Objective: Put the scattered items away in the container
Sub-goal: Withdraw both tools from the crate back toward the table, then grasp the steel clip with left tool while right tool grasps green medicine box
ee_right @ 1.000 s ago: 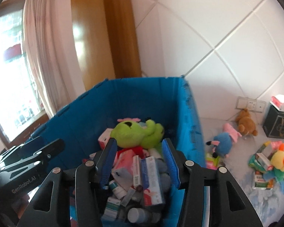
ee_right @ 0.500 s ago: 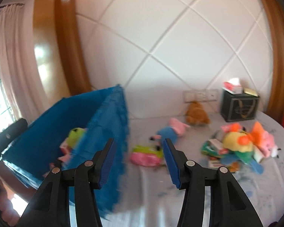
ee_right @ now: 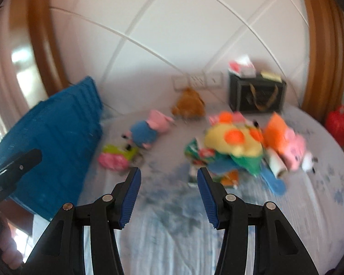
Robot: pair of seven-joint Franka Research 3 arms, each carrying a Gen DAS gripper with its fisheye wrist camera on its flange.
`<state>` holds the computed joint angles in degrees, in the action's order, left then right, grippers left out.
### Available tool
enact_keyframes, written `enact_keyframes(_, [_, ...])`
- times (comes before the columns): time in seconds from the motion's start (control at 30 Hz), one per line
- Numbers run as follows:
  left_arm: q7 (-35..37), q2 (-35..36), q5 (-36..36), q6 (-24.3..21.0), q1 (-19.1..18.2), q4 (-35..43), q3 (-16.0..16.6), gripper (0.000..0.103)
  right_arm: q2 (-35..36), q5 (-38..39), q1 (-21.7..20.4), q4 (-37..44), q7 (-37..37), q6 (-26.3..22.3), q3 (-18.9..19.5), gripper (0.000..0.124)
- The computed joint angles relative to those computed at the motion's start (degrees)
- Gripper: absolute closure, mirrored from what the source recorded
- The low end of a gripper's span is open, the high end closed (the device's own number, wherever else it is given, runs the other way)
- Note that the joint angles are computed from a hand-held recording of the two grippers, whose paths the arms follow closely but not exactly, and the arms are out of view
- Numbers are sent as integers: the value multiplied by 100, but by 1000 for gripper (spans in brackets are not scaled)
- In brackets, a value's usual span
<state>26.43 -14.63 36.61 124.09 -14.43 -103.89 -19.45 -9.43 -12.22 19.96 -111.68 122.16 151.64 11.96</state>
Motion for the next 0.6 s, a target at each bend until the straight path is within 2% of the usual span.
enact_keyframes(0.13, [208,416,-360,132,2,-102,192,32,140,182,-70,-203,71,-223,-114,73])
enact_keyframes(0.33, [499,1184,-564,781,130,-245,526,32,948,-19,-42,-3,352,-256,-300,73])
enact_keyframes(0.5, [700,2146,-395,1236,239,166,787,32,1805,-357,239,536,773,-88,-629,73])
enact_keyframes(0.6, [909,2797,-249,1223,191,688,940,32,2268,-369,385,923,950,-59,-865,73])
